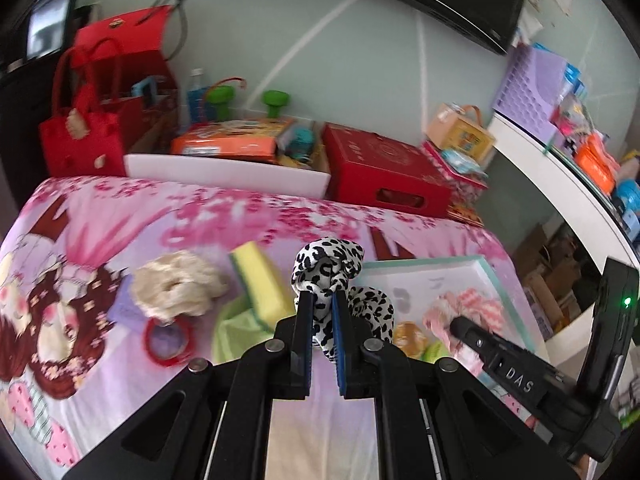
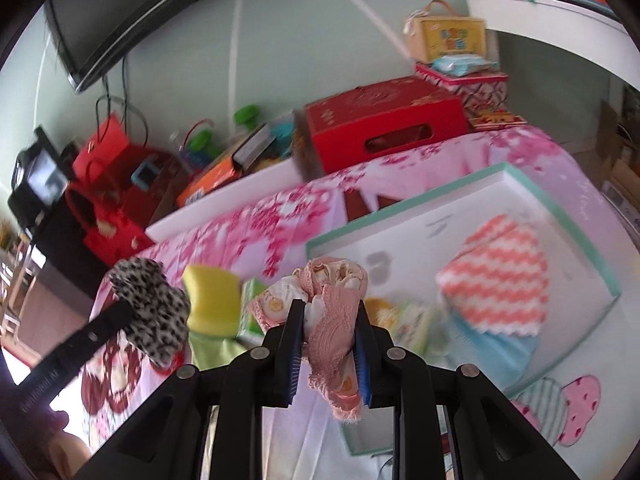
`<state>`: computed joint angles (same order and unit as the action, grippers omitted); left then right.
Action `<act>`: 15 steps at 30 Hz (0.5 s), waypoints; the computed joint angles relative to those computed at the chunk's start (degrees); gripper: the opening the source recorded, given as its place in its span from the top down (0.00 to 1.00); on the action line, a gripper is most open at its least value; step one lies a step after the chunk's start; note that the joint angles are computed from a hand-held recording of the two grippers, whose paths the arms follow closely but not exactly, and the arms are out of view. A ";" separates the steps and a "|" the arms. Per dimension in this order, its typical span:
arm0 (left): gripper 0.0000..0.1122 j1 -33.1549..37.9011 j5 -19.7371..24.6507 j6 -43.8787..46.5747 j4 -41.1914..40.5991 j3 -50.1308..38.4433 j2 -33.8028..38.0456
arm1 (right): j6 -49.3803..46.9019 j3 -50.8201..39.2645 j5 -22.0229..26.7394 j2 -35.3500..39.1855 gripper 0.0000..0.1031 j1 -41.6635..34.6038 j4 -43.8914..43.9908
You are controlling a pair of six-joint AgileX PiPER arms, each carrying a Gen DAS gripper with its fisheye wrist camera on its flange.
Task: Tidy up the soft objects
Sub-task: 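Carry pink cloth and scrunchie into the white tray and open both grippers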
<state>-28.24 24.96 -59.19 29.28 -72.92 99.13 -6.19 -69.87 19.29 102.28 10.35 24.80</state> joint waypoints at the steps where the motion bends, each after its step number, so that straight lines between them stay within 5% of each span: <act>1: 0.92 -0.32 0.22 1.21 -0.66 -1.68 1.24 | -0.27 -0.06 -0.46 -0.19 0.77 -0.71 0.41; 7: 0.92 -0.17 0.57 14.32 -12.70 -13.34 10.90 | 7.52 -3.67 -0.52 2.31 0.77 -3.27 -6.87; 15: 0.92 -2.24 0.50 18.21 -13.88 -25.05 22.19 | 10.55 -7.77 -1.26 7.77 0.77 -6.26 -9.51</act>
